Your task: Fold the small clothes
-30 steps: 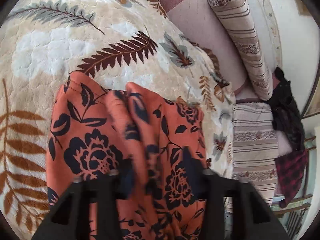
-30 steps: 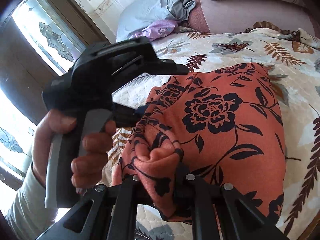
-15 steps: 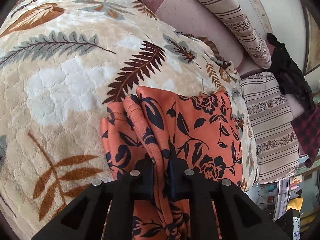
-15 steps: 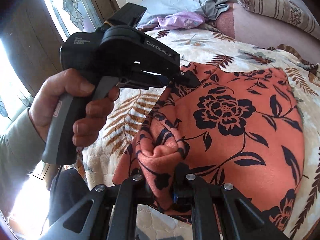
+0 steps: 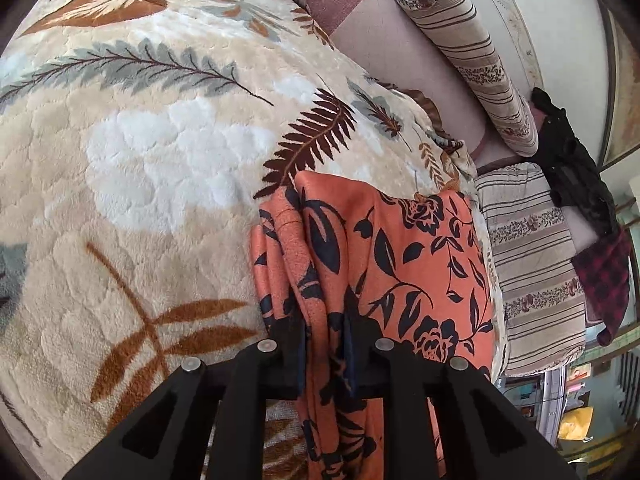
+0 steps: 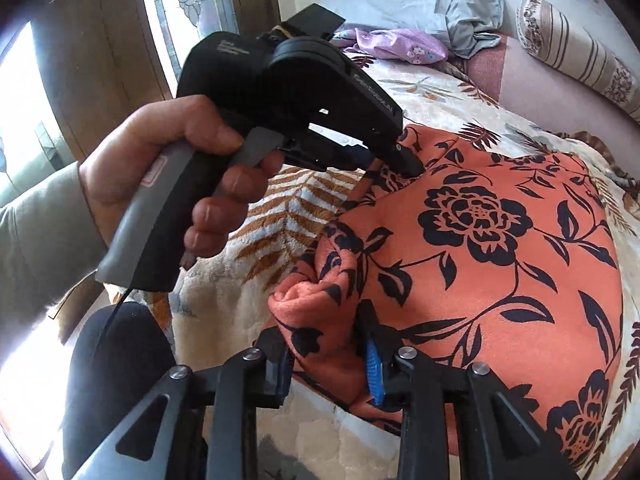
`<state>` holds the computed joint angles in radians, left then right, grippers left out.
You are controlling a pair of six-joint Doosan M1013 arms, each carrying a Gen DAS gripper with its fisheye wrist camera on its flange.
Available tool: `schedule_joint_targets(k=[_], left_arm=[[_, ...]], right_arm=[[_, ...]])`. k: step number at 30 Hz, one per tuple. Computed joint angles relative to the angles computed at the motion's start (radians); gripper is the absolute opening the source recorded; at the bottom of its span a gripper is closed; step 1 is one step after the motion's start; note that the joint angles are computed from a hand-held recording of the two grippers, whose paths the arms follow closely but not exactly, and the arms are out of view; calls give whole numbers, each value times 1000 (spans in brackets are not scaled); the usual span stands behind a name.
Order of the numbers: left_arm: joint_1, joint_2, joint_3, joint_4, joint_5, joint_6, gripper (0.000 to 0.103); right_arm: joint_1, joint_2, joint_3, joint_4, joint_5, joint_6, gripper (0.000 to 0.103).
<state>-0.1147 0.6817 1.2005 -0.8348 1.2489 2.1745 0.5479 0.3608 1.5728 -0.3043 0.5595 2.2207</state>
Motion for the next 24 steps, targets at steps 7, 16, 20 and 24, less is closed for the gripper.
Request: schedule_joint_targets(k=[7,16,20,24], left_arm=[[-12,-93,77,93,-165,-50,34],[-37,-225,228,182,-201,115,34],[-34,-229,280,298,-261,21,43],[-21,-255,296,312,-279,4,43]], right_arm=[[8,-26,52,8,-78,-3,57],[33,-97,155,105,-239,-71,83],[14,-187,252,39,-300,64,82],[-27,-292,363,-163,-329,419,82]])
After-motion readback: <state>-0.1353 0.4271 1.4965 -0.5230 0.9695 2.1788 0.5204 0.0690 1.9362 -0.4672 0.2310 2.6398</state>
